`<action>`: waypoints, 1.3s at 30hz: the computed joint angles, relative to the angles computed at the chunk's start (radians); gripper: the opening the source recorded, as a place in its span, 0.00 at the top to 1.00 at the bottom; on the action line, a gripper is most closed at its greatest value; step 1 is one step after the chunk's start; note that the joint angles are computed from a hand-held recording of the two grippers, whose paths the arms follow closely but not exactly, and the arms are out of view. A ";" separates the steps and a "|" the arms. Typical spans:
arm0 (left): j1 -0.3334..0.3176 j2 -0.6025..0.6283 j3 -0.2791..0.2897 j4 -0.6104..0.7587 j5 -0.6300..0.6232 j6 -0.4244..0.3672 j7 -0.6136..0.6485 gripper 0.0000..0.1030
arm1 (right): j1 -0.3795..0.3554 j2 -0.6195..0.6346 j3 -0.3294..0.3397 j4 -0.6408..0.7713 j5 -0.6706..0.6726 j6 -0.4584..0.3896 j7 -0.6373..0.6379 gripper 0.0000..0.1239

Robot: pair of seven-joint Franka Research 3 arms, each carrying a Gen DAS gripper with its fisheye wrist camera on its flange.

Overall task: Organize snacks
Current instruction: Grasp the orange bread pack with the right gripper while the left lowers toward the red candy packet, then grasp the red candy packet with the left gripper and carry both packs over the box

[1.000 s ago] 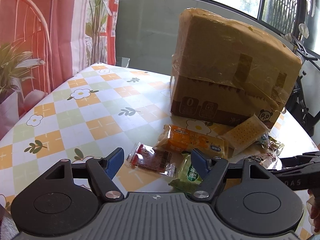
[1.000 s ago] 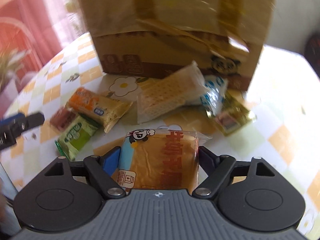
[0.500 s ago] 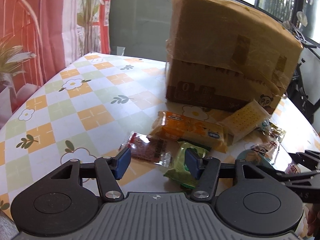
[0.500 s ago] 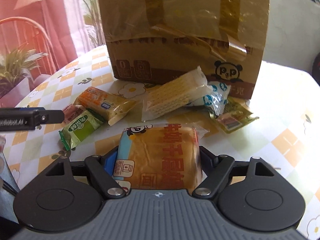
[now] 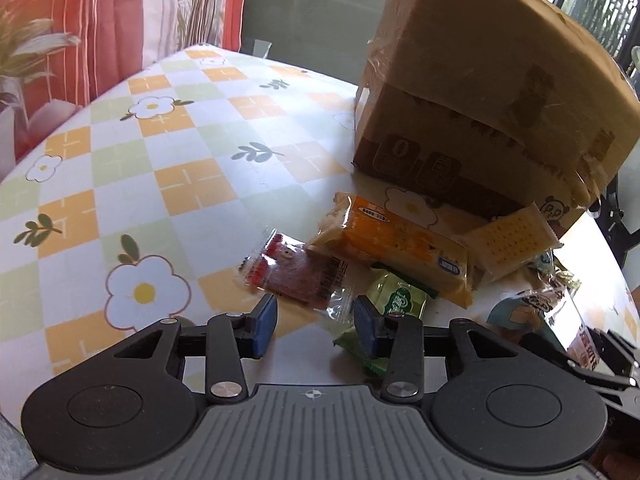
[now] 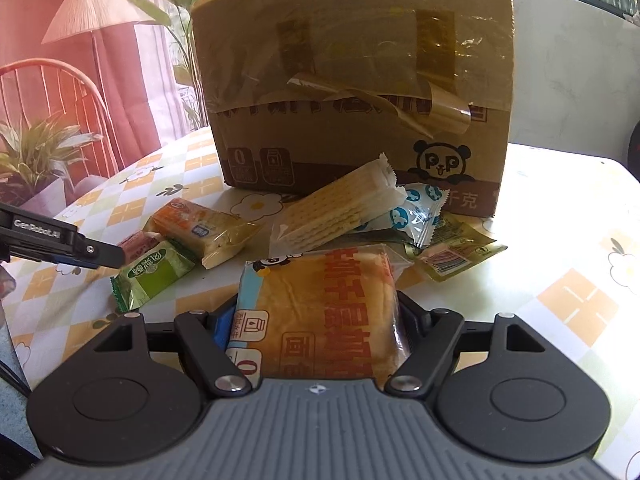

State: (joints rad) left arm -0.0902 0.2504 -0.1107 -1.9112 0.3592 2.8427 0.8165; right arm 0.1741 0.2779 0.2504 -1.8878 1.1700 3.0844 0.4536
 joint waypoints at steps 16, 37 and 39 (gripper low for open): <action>-0.084 0.170 0.083 0.253 0.253 -0.159 -0.128 0.44 | 0.018 -0.006 -0.034 0.015 0.136 -0.048 -0.089 0.38; -0.040 0.155 0.051 0.243 0.237 -0.175 -0.031 0.58 | 0.022 -0.004 -0.040 0.013 0.107 -0.055 -0.066 0.38; -0.040 0.150 0.054 0.229 0.237 -0.152 -0.022 0.61 | 0.022 -0.004 -0.040 0.013 0.102 -0.054 -0.063 0.38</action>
